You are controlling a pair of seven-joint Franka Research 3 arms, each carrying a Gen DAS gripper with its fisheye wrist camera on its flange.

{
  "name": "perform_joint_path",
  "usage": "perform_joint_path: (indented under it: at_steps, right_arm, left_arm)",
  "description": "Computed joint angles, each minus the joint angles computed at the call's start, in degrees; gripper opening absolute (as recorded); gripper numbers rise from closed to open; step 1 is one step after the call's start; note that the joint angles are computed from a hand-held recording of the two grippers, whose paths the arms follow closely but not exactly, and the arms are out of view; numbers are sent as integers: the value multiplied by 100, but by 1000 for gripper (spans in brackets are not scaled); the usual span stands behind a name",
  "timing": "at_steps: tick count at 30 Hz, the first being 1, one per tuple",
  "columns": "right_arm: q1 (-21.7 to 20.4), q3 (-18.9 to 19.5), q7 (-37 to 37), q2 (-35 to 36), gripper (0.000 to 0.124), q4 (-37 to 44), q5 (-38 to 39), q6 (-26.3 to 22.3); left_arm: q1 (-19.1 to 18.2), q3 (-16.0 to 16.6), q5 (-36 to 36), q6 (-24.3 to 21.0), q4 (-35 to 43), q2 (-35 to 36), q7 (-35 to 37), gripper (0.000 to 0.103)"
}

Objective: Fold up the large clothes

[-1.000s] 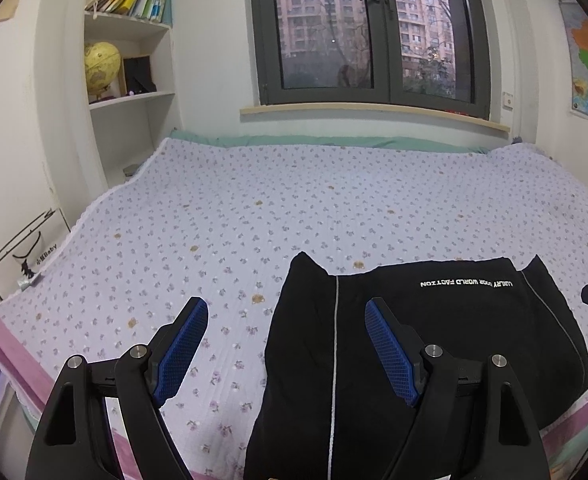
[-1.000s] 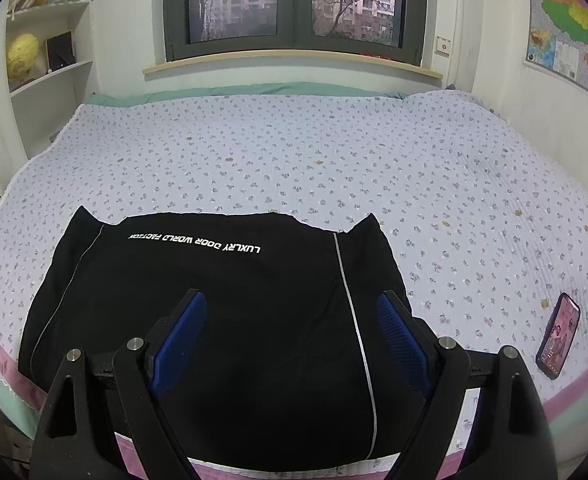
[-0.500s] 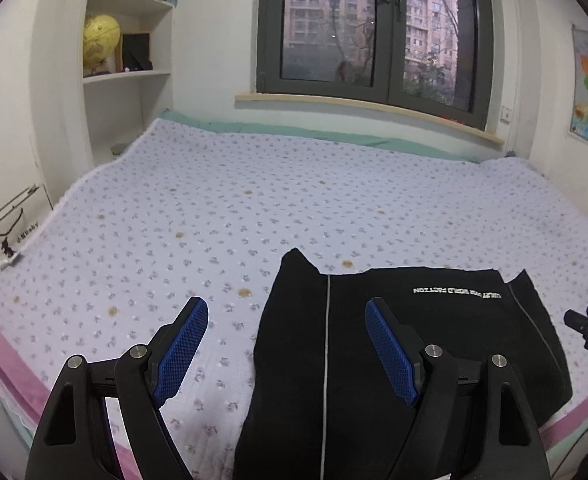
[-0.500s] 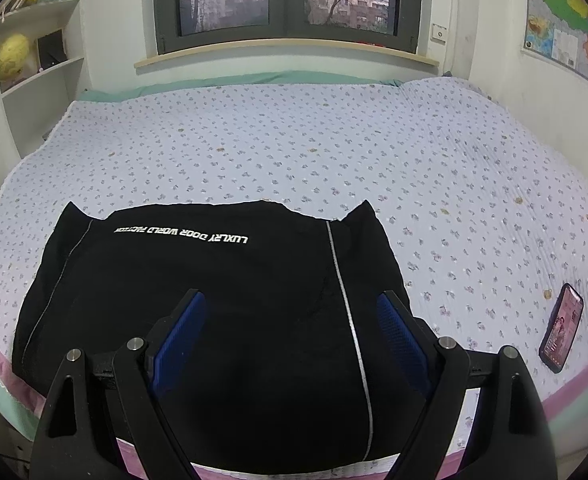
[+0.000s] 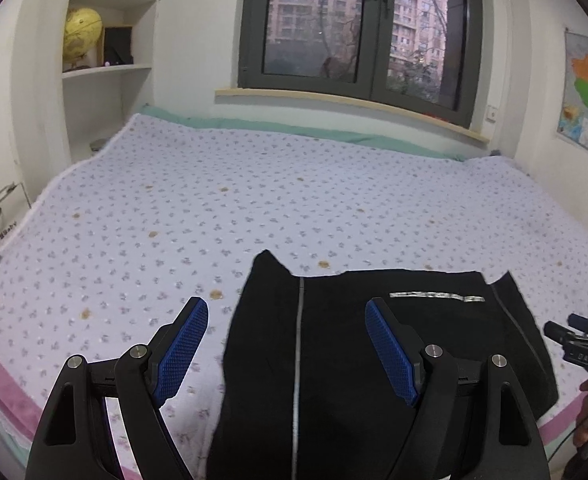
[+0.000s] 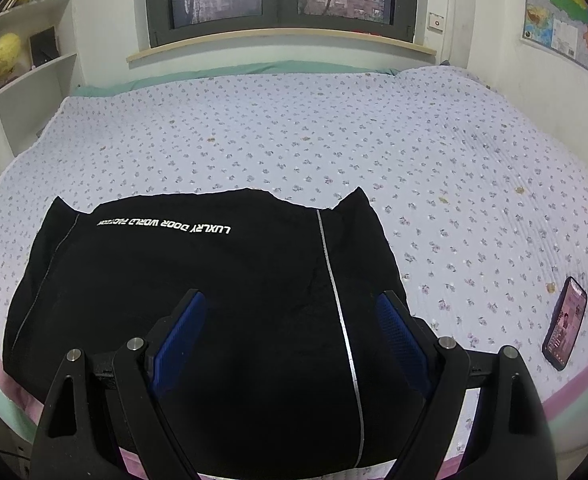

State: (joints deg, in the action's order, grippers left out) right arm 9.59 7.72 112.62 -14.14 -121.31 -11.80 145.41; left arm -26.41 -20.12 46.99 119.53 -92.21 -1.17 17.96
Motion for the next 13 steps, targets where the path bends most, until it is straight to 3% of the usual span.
perform_joint_path:
  at_steps: [9, 13]
  right_arm:
    - [28, -45, -88, 202, 89, 133, -17, 13]
    - [9, -102, -62, 252, 89, 110, 2, 28]
  left_arm:
    - [-163, 51, 410, -392, 425, 354, 130, 82]
    - [-171, 131, 553, -167, 426, 359, 176, 82]
